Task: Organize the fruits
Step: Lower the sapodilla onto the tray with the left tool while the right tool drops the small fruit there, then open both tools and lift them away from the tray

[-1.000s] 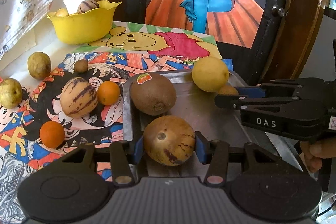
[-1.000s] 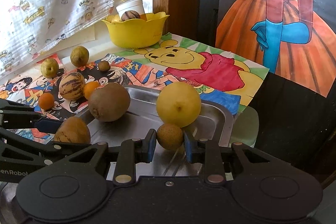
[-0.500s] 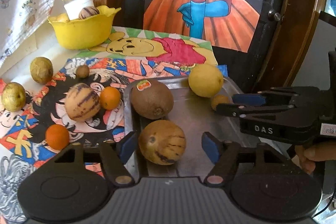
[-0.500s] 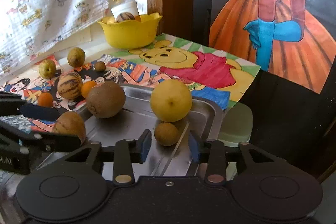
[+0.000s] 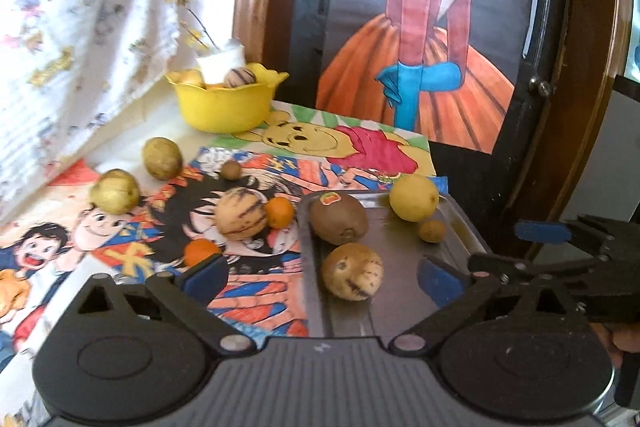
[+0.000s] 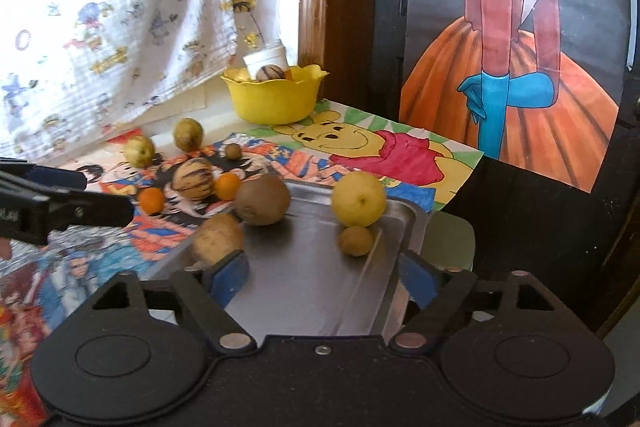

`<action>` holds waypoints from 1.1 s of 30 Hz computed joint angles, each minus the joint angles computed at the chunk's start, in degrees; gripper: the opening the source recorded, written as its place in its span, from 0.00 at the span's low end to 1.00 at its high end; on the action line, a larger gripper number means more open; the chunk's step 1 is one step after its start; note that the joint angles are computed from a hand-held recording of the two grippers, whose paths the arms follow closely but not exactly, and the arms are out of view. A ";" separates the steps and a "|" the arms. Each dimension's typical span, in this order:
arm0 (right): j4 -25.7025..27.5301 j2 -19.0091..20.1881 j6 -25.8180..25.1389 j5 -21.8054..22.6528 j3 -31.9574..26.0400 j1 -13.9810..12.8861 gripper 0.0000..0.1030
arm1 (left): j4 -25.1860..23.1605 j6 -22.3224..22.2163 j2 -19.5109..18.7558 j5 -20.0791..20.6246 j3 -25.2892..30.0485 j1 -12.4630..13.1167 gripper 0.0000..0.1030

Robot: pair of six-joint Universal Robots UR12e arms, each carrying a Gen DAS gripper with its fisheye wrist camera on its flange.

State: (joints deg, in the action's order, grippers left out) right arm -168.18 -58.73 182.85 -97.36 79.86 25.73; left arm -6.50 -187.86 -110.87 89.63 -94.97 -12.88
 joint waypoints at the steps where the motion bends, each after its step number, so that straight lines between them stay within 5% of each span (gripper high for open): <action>1: -0.17 -0.50 0.04 -0.47 0.63 0.42 0.89 | 0.48 -0.19 0.42 0.49 -0.60 -0.03 0.99; 16: 1.86 -6.13 5.10 -6.05 7.33 6.38 0.99 | 5.59 2.97 8.28 2.97 -12.11 0.69 1.00; 33: 8.15 -8.39 16.20 -8.22 9.23 11.37 0.99 | 0.77 0.13 16.84 1.77 -21.11 4.12 1.00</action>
State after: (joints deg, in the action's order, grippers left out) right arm -160.03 -67.12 199.05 -105.58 89.09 37.10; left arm -5.73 -187.72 -94.02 91.40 -116.07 -8.75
